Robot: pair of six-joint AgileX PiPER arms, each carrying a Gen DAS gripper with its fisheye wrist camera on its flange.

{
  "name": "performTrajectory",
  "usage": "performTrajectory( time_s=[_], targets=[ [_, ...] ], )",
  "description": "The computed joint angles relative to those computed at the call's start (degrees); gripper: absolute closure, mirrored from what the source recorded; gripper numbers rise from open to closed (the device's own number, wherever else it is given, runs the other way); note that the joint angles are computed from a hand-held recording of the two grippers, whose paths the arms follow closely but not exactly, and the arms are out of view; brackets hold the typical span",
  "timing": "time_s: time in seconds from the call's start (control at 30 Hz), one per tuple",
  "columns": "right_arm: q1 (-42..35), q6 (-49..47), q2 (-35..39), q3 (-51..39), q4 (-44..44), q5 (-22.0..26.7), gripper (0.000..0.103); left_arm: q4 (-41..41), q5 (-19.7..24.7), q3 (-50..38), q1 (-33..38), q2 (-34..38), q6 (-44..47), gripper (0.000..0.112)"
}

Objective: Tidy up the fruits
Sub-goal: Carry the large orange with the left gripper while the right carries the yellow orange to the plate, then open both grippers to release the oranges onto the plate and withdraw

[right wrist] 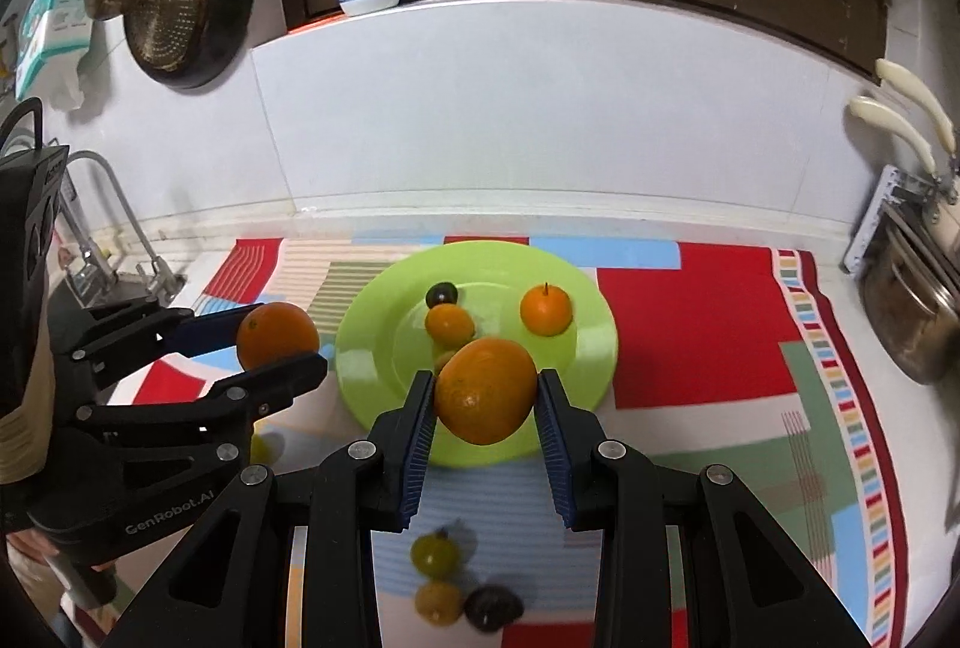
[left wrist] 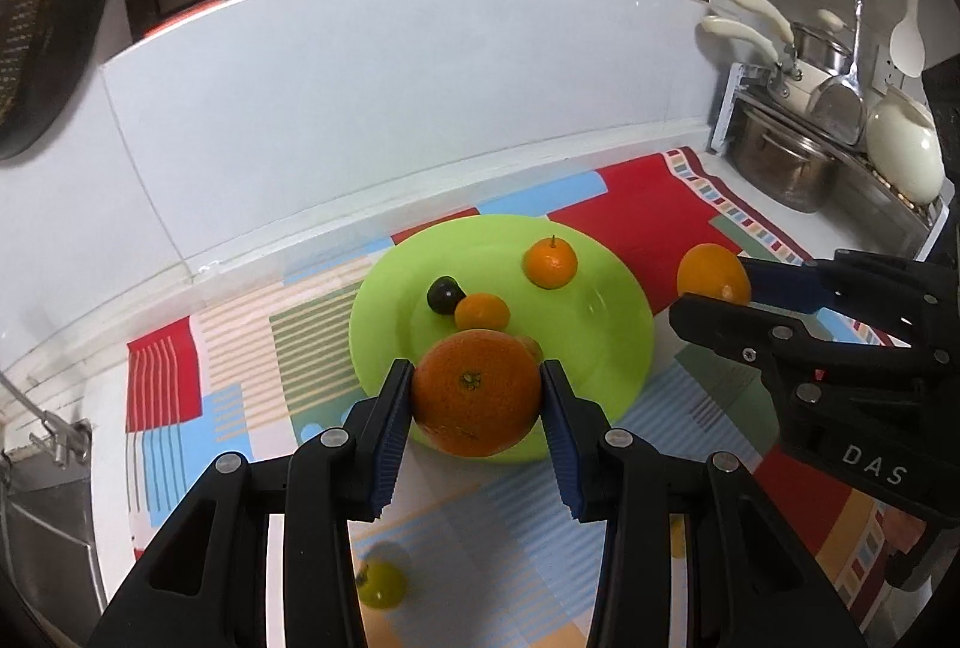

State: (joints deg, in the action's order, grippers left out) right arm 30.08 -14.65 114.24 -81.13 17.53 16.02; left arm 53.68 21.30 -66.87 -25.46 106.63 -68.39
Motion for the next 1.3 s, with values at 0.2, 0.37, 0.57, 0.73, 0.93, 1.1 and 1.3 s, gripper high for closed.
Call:
performTrajectory(
  time_s=[0.2,0.37,0.57,0.73,0.93,1.1,1.3],
  targets=[
    [-1.46,-2.58,7.19,-9.94,3.42,6.62,0.069,-17.22,-0.90,-5.87,4.18,5.34,17.30,0.071],
    [-1.58,-1.38,13.19,-17.73,1.67,11.39,0.069,-30.59,-0.40,-10.48,6.67,9.70,30.86,0.071],
    [-1.89,1.17,19.54,-26.15,-0.94,16.44,0.069,-36.25,2.14,-15.48,7.59,14.32,37.07,0.071],
    [-2.62,2.32,22.67,-30.41,-1.01,19.16,0.069,-36.56,3.25,-17.54,7.48,15.97,38.04,0.071],
    [-2.63,3.86,22.73,-30.73,-2.47,18.54,0.053,-33.73,3.41,-17.32,7.42,15.67,34.64,0.062],
    [-2.32,6.35,19.37,-26.17,-5.48,15.61,0.053,-27.77,1.34,-11.84,6.89,11.12,27.18,0.058],
    [-0.92,8.46,12.02,-16.62,-9.59,10.15,0.053,-18.47,-0.31,-3.82,5.36,3.62,16.07,0.053]
  ],
)
